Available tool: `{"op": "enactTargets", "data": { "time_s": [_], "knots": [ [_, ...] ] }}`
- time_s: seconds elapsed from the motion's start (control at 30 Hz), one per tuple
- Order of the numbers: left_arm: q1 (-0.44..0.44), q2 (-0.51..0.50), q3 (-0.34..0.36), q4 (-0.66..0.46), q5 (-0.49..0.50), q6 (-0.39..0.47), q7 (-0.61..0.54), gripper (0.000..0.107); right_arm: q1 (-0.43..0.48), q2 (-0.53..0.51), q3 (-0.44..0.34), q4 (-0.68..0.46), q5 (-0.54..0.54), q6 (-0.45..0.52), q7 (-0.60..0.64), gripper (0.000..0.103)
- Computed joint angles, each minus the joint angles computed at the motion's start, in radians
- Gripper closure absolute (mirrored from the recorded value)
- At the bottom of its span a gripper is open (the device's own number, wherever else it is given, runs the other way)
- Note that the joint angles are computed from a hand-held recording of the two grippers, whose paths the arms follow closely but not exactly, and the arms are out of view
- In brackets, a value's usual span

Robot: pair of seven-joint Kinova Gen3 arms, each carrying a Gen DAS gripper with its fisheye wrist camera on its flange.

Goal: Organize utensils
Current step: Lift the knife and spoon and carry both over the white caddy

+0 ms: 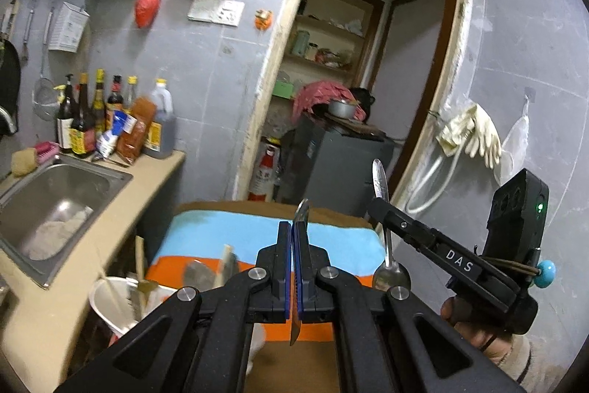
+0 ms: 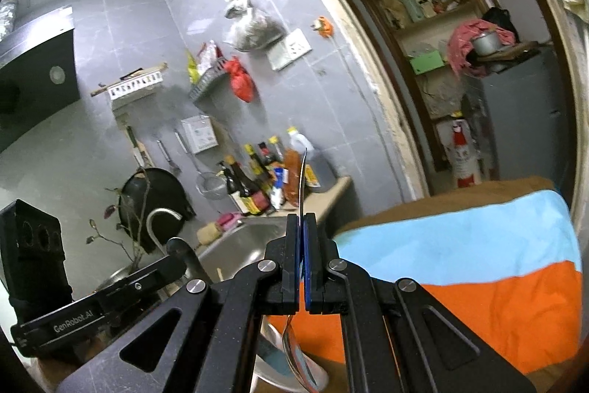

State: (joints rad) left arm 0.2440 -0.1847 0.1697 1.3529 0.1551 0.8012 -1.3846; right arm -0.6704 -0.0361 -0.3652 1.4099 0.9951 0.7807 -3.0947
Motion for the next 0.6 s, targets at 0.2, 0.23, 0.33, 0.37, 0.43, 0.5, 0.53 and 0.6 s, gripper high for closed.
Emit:
{"op": "enactTargets", "data": {
  "time_s": [0.2,0.23,0.33,0.37,0.43,0.5,0.53,0.6],
  "knots": [
    [-0.027,-0.015,-0.055,-0.019,0.029,0.023,-0.034,0.106,-0.048,0.072,0.032,-0.063,0.047,-0.052,-0.022,0.101],
    [-0.032,-0.018,-0.065,-0.02,0.035,0.026,-0.04,0.106,-0.06,0.081,0.042,-0.068,0.055,-0.06,-0.029,0.101],
    [-0.052,-0.027,-0.091,-0.021,0.05,0.034,-0.06,0.106,-0.097,0.116,0.073,-0.097,0.073,-0.088,-0.042,0.101],
    [-0.059,-0.029,-0.097,-0.022,0.053,0.037,-0.065,0.106,-0.11,0.127,0.085,-0.103,0.083,-0.098,-0.051,0.101],
    [-0.073,-0.034,-0.112,-0.023,0.059,0.044,-0.077,0.106,-0.135,0.146,0.108,-0.11,0.102,-0.123,-0.075,0.101],
    [-0.086,-0.039,-0.121,-0.022,0.061,0.045,-0.086,0.106,-0.157,0.16,0.13,-0.105,0.126,-0.148,-0.112,0.101],
    [-0.093,-0.04,-0.127,-0.021,0.062,0.047,-0.092,0.106,-0.168,0.164,0.141,-0.097,0.146,-0.165,-0.142,0.101],
    [-0.105,-0.041,-0.139,-0.018,0.068,0.051,-0.102,0.106,-0.184,0.169,0.16,-0.07,0.197,-0.203,-0.214,0.101]
  ]
}}
